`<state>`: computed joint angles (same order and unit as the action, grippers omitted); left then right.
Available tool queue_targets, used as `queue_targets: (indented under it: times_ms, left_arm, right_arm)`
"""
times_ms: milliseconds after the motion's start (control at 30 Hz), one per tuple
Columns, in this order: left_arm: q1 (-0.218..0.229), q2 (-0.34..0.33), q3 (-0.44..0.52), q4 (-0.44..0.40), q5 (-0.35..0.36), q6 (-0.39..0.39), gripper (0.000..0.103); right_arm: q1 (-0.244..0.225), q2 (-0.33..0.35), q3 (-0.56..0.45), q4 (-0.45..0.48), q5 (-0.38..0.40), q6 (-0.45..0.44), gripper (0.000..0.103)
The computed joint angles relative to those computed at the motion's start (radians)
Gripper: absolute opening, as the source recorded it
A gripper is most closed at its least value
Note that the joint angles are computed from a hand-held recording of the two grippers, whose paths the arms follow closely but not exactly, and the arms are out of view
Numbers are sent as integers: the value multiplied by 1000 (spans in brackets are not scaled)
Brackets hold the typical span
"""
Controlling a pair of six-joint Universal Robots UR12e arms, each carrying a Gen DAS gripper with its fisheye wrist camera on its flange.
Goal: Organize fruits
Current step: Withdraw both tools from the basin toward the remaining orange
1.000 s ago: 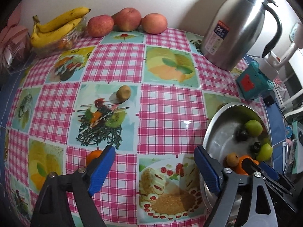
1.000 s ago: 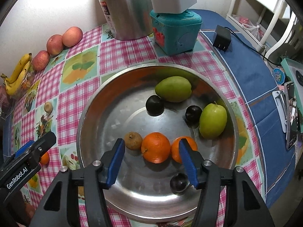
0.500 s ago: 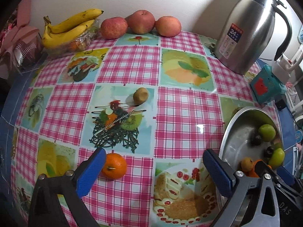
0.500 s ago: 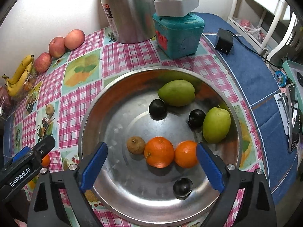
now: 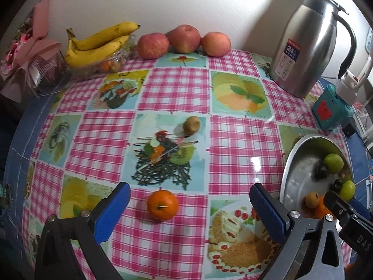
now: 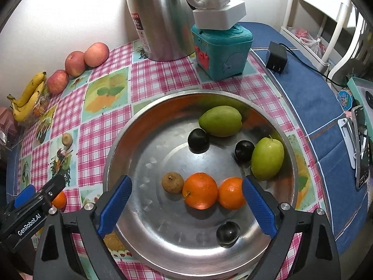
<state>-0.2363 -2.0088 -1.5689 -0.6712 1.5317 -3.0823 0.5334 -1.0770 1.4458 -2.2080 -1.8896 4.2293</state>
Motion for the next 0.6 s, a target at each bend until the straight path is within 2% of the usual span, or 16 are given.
queue_targets:
  times_ms: [400, 600]
  left_arm:
    - [46, 27, -18, 39, 1, -8, 103]
    - [77, 36, -19, 37, -3, -45, 103]
  right_arm:
    - [11, 17, -33, -19, 40, -25, 95]
    - [22, 48, -81, -26, 68, -45, 95]
